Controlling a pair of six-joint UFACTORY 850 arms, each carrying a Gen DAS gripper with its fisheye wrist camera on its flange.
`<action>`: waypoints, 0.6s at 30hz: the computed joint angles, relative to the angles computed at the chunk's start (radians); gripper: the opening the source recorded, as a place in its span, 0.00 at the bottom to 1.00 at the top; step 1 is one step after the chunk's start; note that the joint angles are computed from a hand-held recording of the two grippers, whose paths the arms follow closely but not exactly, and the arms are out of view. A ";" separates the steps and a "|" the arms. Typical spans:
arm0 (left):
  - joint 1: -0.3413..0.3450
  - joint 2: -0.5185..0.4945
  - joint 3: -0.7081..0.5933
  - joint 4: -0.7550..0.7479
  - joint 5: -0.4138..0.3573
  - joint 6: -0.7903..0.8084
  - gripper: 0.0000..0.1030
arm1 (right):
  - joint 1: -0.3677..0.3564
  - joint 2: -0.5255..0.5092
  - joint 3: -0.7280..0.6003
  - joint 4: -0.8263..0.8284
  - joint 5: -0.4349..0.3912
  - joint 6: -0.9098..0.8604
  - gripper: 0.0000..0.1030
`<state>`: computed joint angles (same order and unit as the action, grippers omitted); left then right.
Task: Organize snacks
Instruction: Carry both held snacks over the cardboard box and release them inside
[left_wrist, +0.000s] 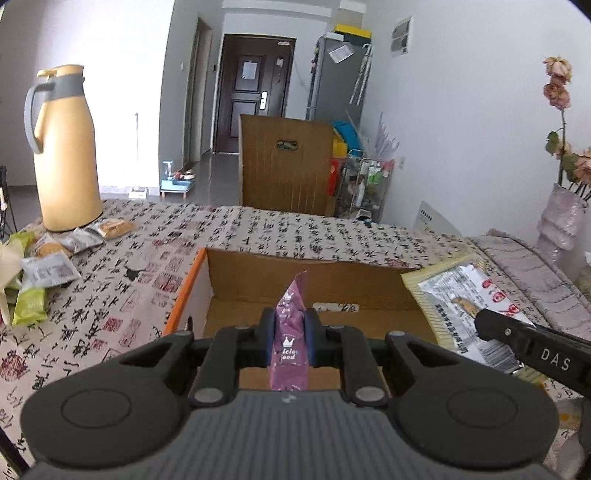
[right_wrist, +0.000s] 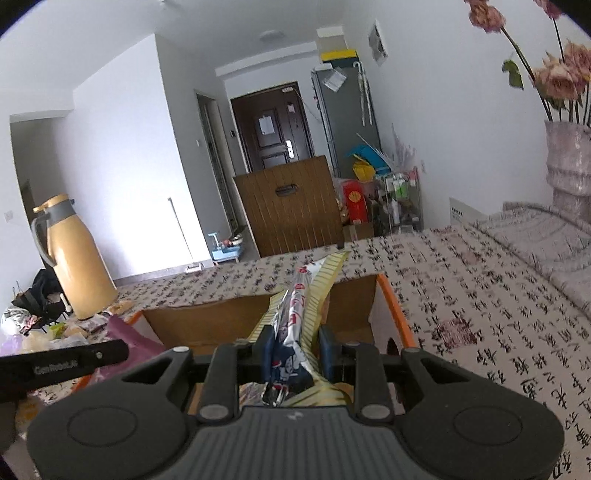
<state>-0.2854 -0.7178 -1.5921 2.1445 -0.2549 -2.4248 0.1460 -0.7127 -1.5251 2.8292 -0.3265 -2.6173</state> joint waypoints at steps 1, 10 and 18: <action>0.000 -0.002 0.000 -0.005 -0.004 0.000 0.16 | -0.002 -0.006 -0.008 -0.014 0.006 0.016 0.23; -0.005 -0.008 0.000 -0.061 -0.017 0.043 0.17 | -0.001 -0.013 -0.008 -0.045 0.011 0.025 0.25; -0.031 0.019 0.048 -0.018 -0.139 0.005 0.95 | 0.002 0.010 0.033 0.068 -0.018 -0.098 0.63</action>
